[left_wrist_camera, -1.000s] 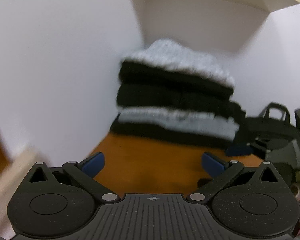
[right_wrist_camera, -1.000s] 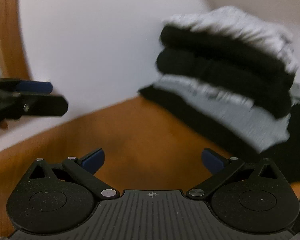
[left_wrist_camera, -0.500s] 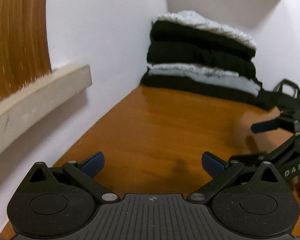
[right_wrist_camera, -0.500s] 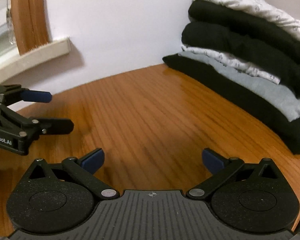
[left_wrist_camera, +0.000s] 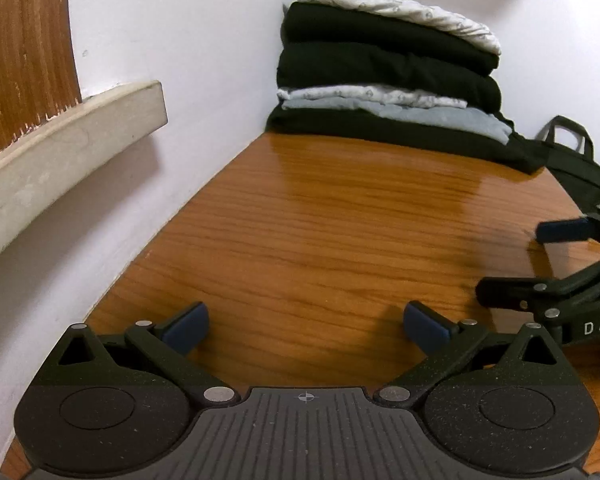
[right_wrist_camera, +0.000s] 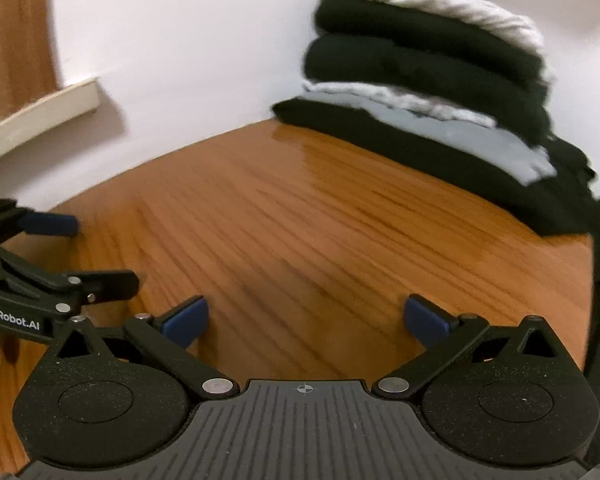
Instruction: Fold clothes
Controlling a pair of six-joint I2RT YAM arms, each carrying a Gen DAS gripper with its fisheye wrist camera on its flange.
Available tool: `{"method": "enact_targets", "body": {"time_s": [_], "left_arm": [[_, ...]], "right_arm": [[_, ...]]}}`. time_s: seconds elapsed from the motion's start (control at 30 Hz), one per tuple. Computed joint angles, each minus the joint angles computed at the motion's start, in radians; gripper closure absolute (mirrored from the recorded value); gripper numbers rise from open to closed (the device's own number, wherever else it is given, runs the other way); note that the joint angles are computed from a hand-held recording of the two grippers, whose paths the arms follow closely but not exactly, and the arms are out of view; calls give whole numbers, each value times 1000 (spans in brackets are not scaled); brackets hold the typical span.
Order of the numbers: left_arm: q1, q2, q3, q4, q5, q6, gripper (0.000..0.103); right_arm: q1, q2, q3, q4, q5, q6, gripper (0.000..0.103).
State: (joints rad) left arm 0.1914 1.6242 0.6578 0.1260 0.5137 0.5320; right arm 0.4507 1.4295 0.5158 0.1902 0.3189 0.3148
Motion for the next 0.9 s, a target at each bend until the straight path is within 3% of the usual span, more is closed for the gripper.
{"method": "enact_targets", "body": {"time_s": [0.23,0.53,0.67,0.77,0.9], "left_arm": [[4,-5,-2,-11,9,10,0],[8,-4,4,-22,19,21,0],[9,-4,5,-24,21,23,0],[9,-4,5,-24,20,24,0],[12,-6,5,-32,27,34,0]], "right_arm": [[83,-45,-36,-34,136,203,0],[217,26,73,-259,346,418,0],[276,57,117,-370,423,575,0],[322,82,148,-446,464,676,0],[319,77,145,-448,469,696,0]]}}
